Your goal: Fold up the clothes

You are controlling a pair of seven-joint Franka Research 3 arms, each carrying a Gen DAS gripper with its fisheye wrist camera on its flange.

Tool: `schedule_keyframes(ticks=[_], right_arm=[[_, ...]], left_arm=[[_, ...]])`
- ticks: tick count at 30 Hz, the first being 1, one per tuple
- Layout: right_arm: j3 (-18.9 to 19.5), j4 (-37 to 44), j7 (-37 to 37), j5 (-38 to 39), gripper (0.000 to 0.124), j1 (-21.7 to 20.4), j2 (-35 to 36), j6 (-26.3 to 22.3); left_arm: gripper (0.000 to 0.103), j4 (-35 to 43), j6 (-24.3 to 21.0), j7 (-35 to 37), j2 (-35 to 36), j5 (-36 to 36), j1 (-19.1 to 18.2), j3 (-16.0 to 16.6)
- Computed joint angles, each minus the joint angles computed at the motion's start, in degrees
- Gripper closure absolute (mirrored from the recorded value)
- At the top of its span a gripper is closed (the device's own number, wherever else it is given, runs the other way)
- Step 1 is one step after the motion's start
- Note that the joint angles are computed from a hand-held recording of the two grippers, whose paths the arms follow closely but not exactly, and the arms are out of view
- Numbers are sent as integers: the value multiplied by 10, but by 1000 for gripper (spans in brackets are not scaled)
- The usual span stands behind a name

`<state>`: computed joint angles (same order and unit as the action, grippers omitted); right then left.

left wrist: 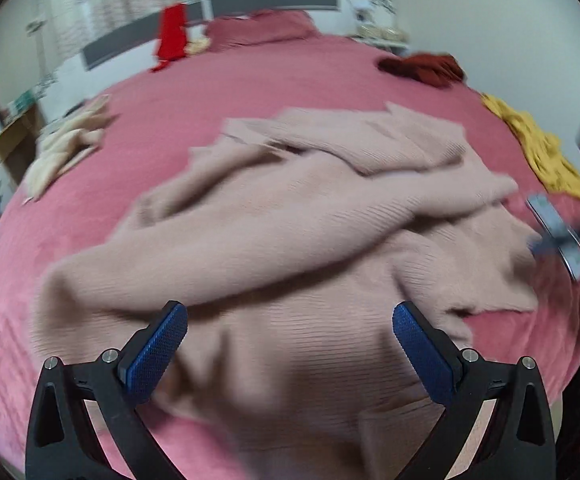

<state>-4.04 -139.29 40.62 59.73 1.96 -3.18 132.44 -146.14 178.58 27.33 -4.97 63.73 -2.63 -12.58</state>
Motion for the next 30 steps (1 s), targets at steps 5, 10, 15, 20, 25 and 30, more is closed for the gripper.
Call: schedule_keyframes(ticks=[5,10,15,20,25,30], right_arm=[[2,128,99,77,94,-32,139,-53],[34,261,175,170,94,-73,246,-73],[81,374,45,319,94,-96,280,22],[64,361,85,160,92,-109,235,-79],[36,178,89,118,90,-126,148,-269],[20,61,71,93,89,-87,118,-292]], left_arm=[[0,43,-16,-60,50,100,-26,-5],[0,41,-51,18,89,35,-71,10],[0,34,3,-137,88,162,-74,45],[0,30,1,-140,75,174,-68,39],[0,54,-57,-193,64,251,-70,29],[0,24,-95,-137,32,176,-58,28]])
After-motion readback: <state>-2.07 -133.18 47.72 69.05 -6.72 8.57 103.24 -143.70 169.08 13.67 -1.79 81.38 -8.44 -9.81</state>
